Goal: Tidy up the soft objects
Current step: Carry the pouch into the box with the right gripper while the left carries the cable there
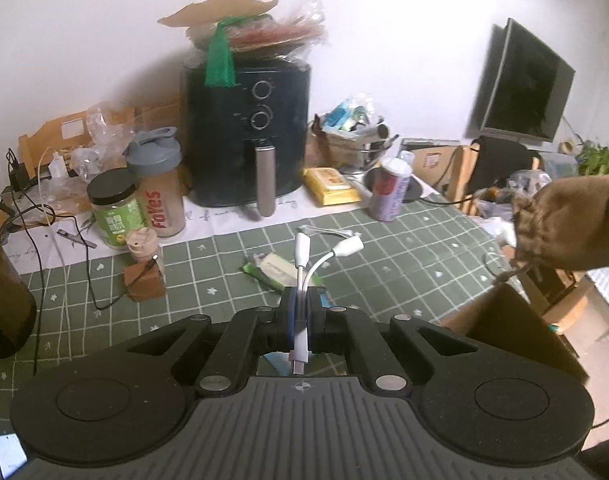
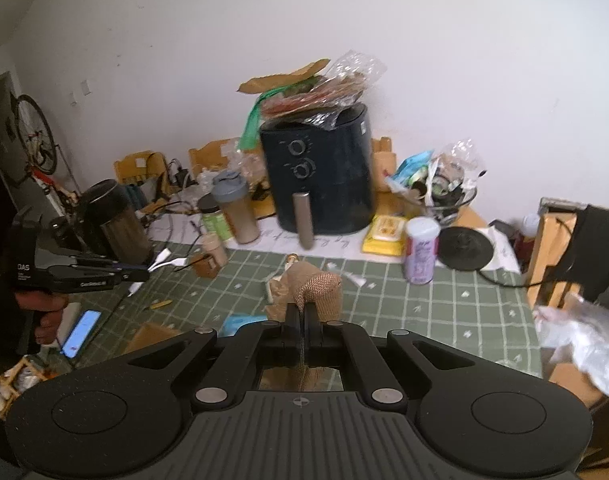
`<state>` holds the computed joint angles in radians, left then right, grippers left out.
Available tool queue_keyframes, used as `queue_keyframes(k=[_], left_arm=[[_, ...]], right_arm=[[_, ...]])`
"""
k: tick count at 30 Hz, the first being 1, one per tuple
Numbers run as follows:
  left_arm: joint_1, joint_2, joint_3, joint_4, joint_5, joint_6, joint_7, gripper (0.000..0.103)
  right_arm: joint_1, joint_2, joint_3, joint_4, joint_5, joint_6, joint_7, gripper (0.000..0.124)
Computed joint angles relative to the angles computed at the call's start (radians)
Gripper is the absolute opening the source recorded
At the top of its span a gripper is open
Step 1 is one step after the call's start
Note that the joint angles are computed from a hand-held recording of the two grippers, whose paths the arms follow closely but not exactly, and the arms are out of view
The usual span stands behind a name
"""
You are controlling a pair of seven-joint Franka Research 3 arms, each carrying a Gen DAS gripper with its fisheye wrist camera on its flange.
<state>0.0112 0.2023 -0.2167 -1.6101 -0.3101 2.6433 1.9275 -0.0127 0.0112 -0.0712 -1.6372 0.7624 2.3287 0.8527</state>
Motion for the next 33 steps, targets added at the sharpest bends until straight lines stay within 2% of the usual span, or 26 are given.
queue_keyframes(k=[5,16,24,30,32,33], left_arm=[[-0.002,-0.053,-0.005,-0.064,-0.049,0.013,0.02,0.006],[-0.042,-0.141,0.027,-0.166,-0.113,0.027,0.052,0.006],[-0.074,-0.191,0.051,-0.234,-0.1,0.014,0.022,0.006],[-0.09,-0.209,0.063,-0.256,-0.082,-0.003,-0.006,0.006],[-0.095,-0.216,0.065,-0.265,-0.082,-0.006,-0.008,0.006],[-0.098,-0.219,0.066,-0.268,-0.079,-0.006,-0.011,0.006]], right_arm=[[0.01,-0.062,-0.002,-0.067,0.004,-0.013,0.003,0.004],[0.045,-0.154,-0.021,-0.156,-0.015,0.009,0.006,0.004],[0.072,-0.142,0.01,-0.205,-0.158,0.042,0.07,0.004],[0.09,-0.116,0.045,-0.224,-0.345,0.105,0.154,0.005],[0.095,-0.105,0.05,-0.219,-0.397,0.101,0.192,0.009],[0.098,-0.103,0.049,-0.219,-0.4,0.093,0.194,0.02]])
